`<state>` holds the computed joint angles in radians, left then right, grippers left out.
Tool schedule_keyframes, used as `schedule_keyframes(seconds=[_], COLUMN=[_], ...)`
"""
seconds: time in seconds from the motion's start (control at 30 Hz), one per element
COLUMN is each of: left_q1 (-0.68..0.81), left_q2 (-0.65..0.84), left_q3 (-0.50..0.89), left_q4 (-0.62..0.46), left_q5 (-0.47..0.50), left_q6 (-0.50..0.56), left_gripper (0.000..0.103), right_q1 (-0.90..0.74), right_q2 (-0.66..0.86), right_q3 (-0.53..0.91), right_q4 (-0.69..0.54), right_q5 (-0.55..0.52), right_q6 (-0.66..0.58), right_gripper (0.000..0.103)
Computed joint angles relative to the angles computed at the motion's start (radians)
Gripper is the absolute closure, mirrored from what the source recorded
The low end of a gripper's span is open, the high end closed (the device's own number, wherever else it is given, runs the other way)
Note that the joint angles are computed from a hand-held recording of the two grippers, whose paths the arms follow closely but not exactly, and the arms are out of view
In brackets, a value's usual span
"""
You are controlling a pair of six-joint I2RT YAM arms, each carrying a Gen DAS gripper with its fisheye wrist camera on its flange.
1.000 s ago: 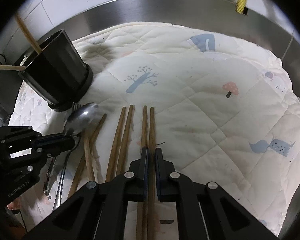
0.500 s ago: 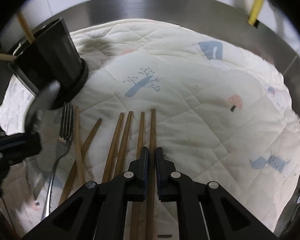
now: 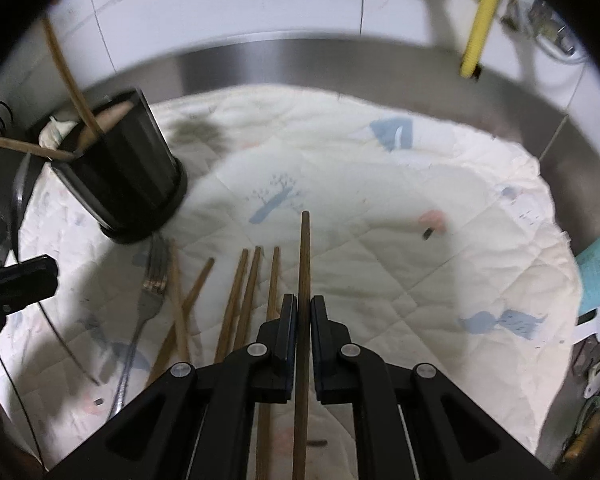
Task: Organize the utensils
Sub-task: 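Lift the spoon and chopstick up toward the black holder with both tools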
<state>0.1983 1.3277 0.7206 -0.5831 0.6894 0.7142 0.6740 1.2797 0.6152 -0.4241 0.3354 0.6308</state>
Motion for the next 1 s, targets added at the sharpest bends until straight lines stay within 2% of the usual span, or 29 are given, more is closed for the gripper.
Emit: schedule_keyframes(seconds=[0.23, 0.57, 0.77, 1.0], left_q1=[0.089, 0.213, 0.234, 0.211], left_q2=[-0.086, -0.083, -0.015, 0.072], left_q3=[0.046, 0.236, 0.357, 0.487], left_q4=[-0.135, -0.275, -0.265, -0.184], left_q5=[0.08, 0.206, 0.248, 0.268], left_q6=[0.057, 0.068, -0.01, -0.151], left_gripper=[0.1, 0.1, 0.1, 0.1], right_q1=[0.081, 0.225, 0.271, 0.235], right_q2=[-0.223, -0.297, -0.275, -0.216], right_q3=[0.012, 0.121, 0.207, 0.372], right_q4=[-0.156, -0.26, -0.283, -0.261], right_q5=[0.092, 0.217, 0.273, 0.286], right_q6=[0.026, 0.067, 0.057, -0.059], right_gripper=[0.094, 0.094, 0.094, 0.094])
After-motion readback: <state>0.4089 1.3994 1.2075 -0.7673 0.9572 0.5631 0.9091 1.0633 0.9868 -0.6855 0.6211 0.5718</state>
